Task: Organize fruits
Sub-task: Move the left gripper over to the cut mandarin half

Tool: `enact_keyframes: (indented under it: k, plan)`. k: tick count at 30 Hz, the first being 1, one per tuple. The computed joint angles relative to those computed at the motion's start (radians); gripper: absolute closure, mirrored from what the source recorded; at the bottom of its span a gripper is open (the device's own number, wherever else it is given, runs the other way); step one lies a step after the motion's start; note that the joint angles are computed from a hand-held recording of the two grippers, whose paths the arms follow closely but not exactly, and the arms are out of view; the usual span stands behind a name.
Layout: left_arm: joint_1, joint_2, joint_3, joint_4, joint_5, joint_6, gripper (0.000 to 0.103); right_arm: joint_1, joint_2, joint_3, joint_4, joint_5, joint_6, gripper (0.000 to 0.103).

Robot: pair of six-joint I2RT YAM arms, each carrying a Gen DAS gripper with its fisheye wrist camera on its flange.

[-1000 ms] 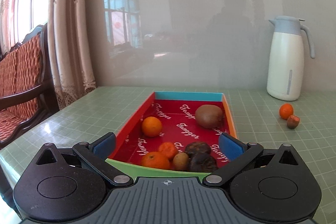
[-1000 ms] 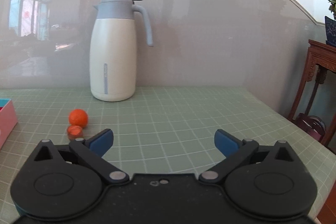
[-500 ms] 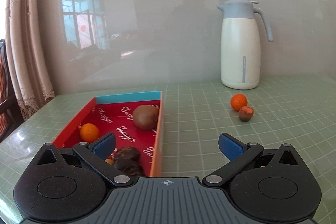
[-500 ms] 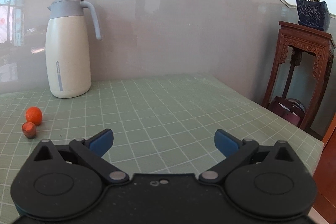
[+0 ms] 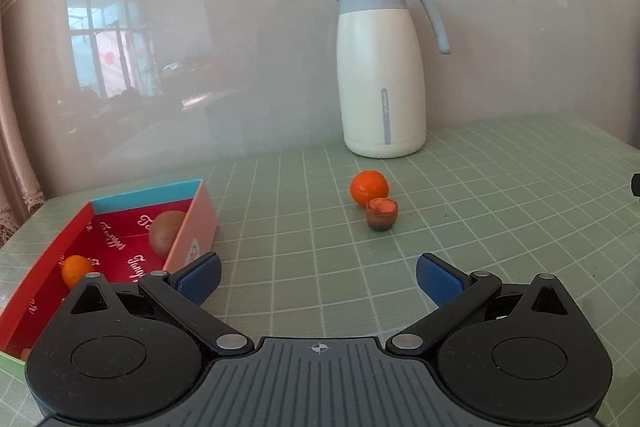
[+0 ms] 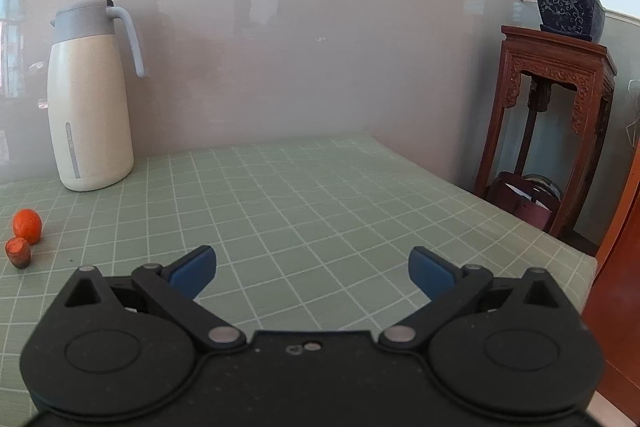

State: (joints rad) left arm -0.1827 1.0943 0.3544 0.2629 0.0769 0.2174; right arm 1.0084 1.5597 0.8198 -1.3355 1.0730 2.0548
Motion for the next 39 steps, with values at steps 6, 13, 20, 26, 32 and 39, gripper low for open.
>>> enact_keyframes:
  k: [6,13,20,26,32,39]
  plan:
    - [-0.091,0.117,0.043,0.047,-0.046,-0.033,0.0,-0.007,-0.006,-0.016,-0.009,-0.004,0.014,0.0]
    - [-0.143,0.266,0.125,0.084,-0.078,-0.064,0.0,-0.022,-0.023,-0.024,0.023,0.009,-0.019,0.0]
    - [-0.145,0.374,0.225,0.053,-0.076,-0.115,0.0,-0.033,-0.022,-0.01,0.085,0.029,-0.11,0.0]
    - [-0.145,0.432,0.283,0.028,-0.055,-0.12,0.0,-0.043,-0.032,-0.007,0.12,0.037,-0.155,0.0]
    - [-0.153,0.466,0.31,0.038,-0.062,-0.121,0.001,-0.049,-0.062,-0.02,0.168,0.039,-0.204,0.0]
    - [-0.154,0.53,0.386,-0.015,-0.037,-0.148,0.017,-0.054,-0.075,-0.026,0.191,0.038,-0.231,0.0]
